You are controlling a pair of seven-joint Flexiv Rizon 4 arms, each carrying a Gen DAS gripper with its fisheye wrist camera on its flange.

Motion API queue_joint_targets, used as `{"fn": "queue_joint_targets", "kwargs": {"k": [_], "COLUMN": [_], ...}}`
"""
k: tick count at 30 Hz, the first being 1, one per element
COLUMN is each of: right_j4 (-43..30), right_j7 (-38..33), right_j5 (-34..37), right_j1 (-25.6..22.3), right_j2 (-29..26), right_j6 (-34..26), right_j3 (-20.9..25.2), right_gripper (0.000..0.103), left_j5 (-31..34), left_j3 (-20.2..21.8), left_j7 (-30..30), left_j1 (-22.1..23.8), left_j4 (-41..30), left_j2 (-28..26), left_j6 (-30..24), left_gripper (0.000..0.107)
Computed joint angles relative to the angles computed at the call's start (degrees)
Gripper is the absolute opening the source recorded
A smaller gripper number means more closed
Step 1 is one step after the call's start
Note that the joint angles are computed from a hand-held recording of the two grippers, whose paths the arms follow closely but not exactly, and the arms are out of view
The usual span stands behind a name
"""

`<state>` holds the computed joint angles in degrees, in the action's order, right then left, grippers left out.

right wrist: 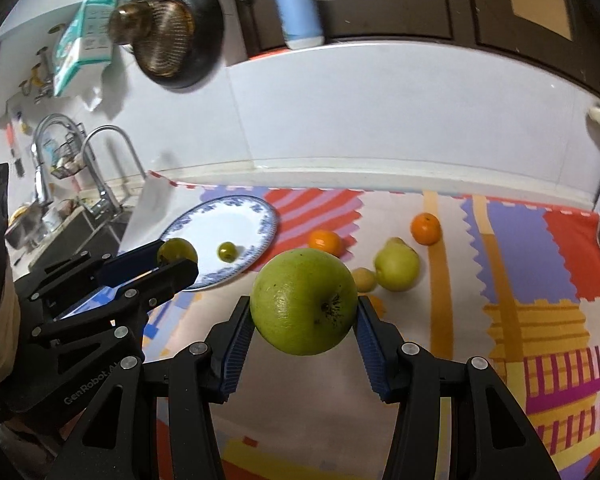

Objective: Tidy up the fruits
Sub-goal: 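Carry the green tomato and green apple with both tools over the plate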

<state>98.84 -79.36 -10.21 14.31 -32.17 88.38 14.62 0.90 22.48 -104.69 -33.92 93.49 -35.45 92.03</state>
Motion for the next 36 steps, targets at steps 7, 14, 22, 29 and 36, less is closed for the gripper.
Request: {"fn": "queue_joint_targets", "kwargs": {"k": [7, 14, 22, 29, 36], "right_j4": [-1.0, -3.7, -12.0, -22.0, -34.7], "right_j7": [-2.5, -4.5, -8.9, -12.4, -15.6], "right_j5": [-0.2, -0.5, -0.1, 1.1, 3.2], "right_j1": [-0.7, -0.6, -1.1, 2.6, 6.5], "right_j2": [-0.4, -1.5, -5.9, -10.9, -17.6], "right_j6": [0.7, 1.1, -2.5, -8.2, -17.9], "right_j3": [2.7, 4.0, 8.0, 6.4, 4.7], "right_gripper": [0.051, 0.051, 0.051, 0.051, 0.051], "left_j5": [0.3, -0.9, -0.9, 1.5, 3.8], "left_j3": [6.5, 13.1, 18.1, 15.0, 8.0], "left_j7": [-3.0, -4.8, -6.9, -8.0, -7.9], "left_j1": [-4.3, -8.2, -9.1, -3.5, 5.2], "left_j4": [1.6, 1.7, -0.4, -3.7, -7.8], "left_j2": [0.8, 0.0, -1.4, -1.8, -2.9], "left_j6": [1.8, 1.5, -0.3, -3.2, -8.0], "left_gripper": [0.030, 0.030, 0.030, 0.030, 0.030]}}
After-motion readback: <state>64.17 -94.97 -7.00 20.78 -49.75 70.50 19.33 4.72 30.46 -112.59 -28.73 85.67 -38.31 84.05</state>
